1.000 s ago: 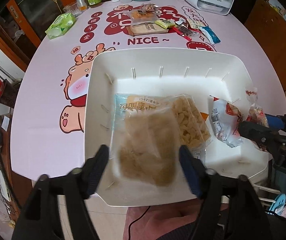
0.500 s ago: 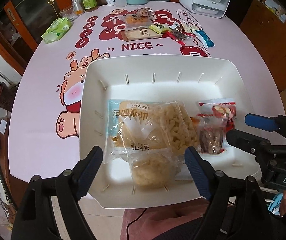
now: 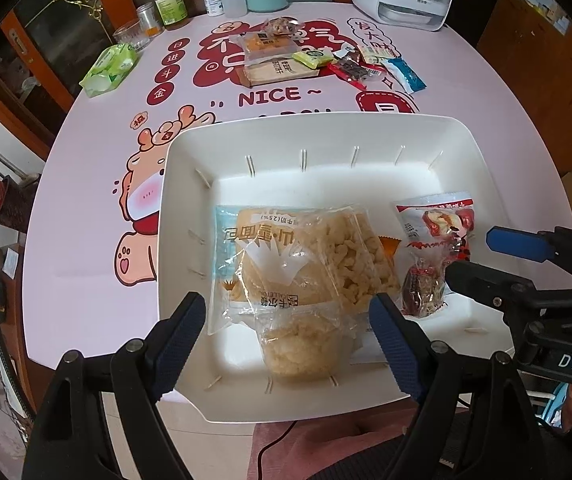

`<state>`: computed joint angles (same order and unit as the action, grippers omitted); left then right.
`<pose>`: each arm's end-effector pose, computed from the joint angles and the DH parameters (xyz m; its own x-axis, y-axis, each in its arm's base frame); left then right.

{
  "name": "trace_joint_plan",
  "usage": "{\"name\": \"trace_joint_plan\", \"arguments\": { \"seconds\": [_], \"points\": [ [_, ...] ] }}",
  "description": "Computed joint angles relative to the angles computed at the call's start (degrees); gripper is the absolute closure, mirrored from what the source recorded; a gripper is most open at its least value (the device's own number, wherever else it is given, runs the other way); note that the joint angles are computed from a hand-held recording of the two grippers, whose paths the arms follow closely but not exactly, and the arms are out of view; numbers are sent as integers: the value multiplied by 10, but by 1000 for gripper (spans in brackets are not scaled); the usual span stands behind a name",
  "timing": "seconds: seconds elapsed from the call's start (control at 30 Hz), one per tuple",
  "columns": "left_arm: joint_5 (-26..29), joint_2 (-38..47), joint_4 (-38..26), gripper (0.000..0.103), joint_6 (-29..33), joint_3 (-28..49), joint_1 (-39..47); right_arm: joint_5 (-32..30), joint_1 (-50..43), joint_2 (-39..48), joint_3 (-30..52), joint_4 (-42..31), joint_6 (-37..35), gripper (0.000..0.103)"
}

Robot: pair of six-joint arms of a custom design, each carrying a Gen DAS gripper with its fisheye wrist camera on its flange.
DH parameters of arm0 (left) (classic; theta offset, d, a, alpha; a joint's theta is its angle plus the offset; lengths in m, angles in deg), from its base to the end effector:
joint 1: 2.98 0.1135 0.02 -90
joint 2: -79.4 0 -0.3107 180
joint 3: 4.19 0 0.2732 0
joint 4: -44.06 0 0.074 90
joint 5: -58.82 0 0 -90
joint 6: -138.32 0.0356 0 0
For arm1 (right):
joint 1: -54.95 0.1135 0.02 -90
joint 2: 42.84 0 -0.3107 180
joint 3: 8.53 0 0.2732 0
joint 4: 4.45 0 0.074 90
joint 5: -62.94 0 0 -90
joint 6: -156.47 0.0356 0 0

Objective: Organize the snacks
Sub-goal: 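Open both grippers to drop the crumbly cake and nut pack in the tray, then move both grippers back to the snack pile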

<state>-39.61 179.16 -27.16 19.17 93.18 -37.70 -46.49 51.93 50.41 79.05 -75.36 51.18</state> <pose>0.3124 -0.2101 0.3035 -0.9465 0.0697 -0.3149 0.0783 0.9968 -0.0146 0.3346 -0.0058 0.2921 -0.9297 -0.2000 -0.3092 -0.2826 0.9258 0.2509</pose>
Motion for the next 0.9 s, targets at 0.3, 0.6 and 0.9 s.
{"name": "trace_joint_plan", "arguments": {
  "seconds": [0.3, 0.6, 0.9],
  "points": [
    [-3, 14, -11, 20, 16, 25, 9, -1, -2, 11, 11, 6, 17, 38],
    [10, 59, -37, 20, 61, 113, 51, -5, -19, 42, 78, -3, 40, 38],
    [-11, 191, -122, 14, 192, 380, 92, 17, -36, 121, 253, -25, 43, 38]
  ]
}}
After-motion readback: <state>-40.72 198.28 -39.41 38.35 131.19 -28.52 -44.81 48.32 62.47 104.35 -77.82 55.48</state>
